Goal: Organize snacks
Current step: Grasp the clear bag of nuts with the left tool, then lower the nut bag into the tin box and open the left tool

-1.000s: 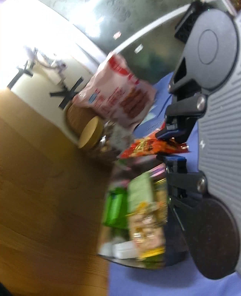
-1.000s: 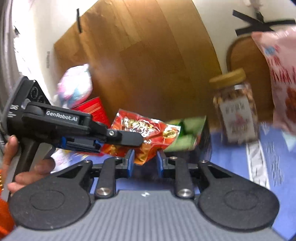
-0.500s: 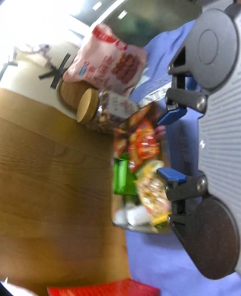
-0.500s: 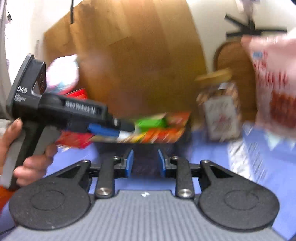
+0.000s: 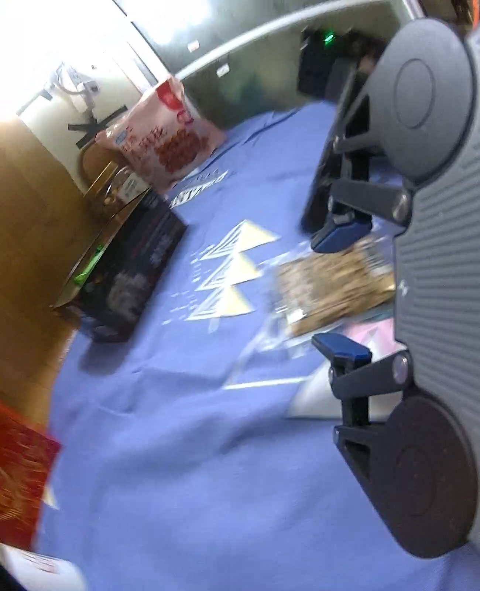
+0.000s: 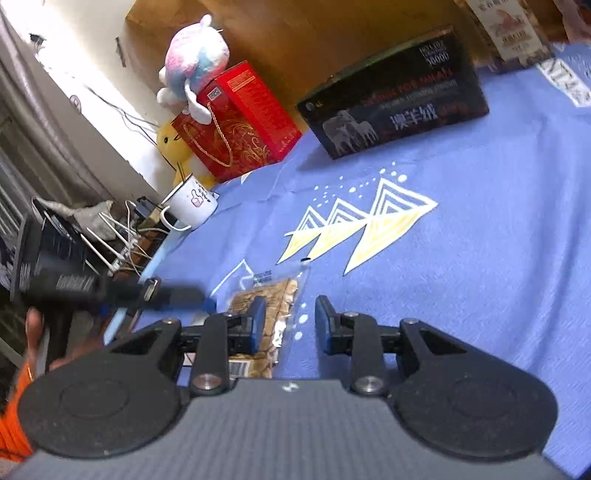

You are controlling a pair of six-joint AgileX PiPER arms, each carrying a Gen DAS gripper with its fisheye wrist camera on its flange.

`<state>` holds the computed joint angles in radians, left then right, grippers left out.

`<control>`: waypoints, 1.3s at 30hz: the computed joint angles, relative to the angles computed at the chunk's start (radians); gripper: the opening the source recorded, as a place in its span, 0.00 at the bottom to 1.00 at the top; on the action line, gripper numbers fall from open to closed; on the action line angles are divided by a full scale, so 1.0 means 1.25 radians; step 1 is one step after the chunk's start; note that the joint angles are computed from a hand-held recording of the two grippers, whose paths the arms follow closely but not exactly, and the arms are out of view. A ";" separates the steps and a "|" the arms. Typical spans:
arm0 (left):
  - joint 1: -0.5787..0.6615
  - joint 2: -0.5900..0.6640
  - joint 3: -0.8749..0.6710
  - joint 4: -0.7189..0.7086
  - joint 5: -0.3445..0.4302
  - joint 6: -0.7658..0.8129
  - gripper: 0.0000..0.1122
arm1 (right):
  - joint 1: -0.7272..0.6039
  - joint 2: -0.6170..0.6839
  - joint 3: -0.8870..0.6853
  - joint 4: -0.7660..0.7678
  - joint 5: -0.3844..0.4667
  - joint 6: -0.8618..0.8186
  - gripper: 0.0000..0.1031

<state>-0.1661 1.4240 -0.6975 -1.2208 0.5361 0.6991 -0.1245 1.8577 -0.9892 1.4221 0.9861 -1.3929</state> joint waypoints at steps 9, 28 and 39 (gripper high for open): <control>-0.035 -0.022 0.109 -0.293 -0.068 0.211 0.34 | 0.010 0.006 0.037 0.006 0.063 0.074 0.26; -0.011 0.433 -0.734 0.177 -0.033 -0.217 0.29 | 0.023 0.343 -0.751 0.046 0.039 0.484 0.12; -0.062 0.545 -0.895 0.629 -0.075 -0.567 0.29 | 0.113 0.403 -0.892 -0.239 -0.193 0.532 0.28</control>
<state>-0.2441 2.1047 -1.8166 -0.4349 0.4423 -0.0093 0.0171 2.3612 -2.1039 1.1237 0.7450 -0.7280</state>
